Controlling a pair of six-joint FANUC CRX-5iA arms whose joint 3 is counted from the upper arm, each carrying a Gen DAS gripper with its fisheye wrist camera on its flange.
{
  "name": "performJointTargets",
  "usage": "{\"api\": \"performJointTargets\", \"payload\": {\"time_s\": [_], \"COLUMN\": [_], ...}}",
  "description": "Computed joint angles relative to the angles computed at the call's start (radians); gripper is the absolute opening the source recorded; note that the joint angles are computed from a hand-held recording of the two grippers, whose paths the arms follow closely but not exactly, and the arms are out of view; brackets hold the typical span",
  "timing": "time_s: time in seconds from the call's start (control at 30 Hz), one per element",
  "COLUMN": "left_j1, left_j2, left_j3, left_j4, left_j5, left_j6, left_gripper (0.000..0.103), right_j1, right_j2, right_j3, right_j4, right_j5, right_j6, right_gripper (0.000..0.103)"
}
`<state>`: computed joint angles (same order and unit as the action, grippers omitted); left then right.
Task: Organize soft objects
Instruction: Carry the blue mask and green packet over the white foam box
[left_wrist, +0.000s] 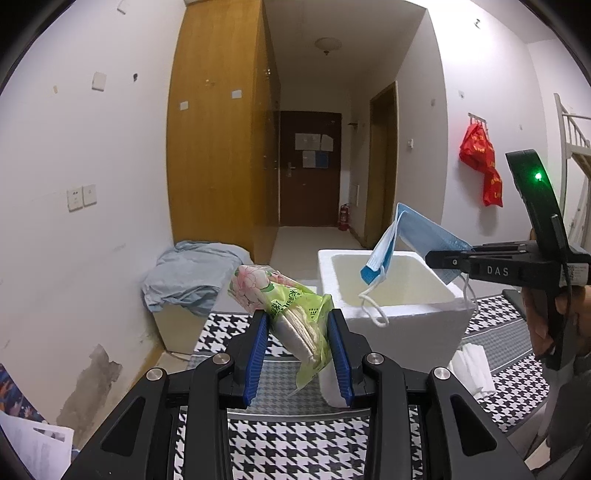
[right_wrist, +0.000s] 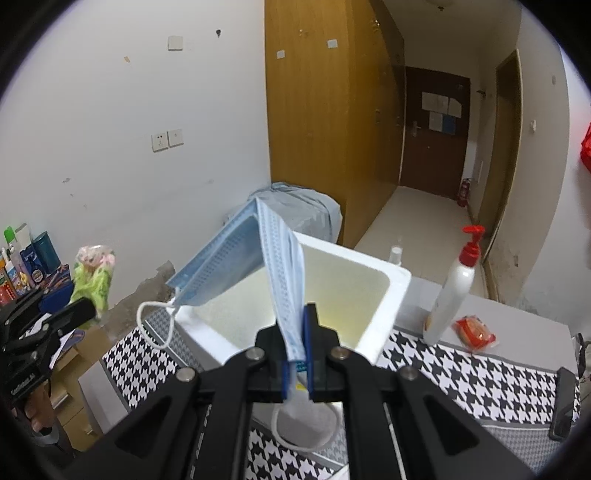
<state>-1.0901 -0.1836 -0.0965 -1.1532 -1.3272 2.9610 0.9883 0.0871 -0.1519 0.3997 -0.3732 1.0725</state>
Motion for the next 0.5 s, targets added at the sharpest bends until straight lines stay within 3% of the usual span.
{"api": "performJointTargets", "payload": {"time_s": [0.13, 0.5], "left_j1": [0.004, 0.015], "left_j2": [-0.015, -0.025], "left_j3": [-0.012, -0.028], "left_j4": [0.002, 0.009], "left_j5": [-0.008, -0.014], "left_j6": [0.009, 0.023], "left_gripper": [0.035, 0.035], "right_j1": [0.0, -0.002], "right_j2": [0.031, 0.092], "right_j3": [0.052, 0.127], "right_j4": [-0.058, -0.078], "right_j5": [-0.029, -0.08], "right_j6": [0.053, 0.075], "right_gripper": [0.009, 0.009]}}
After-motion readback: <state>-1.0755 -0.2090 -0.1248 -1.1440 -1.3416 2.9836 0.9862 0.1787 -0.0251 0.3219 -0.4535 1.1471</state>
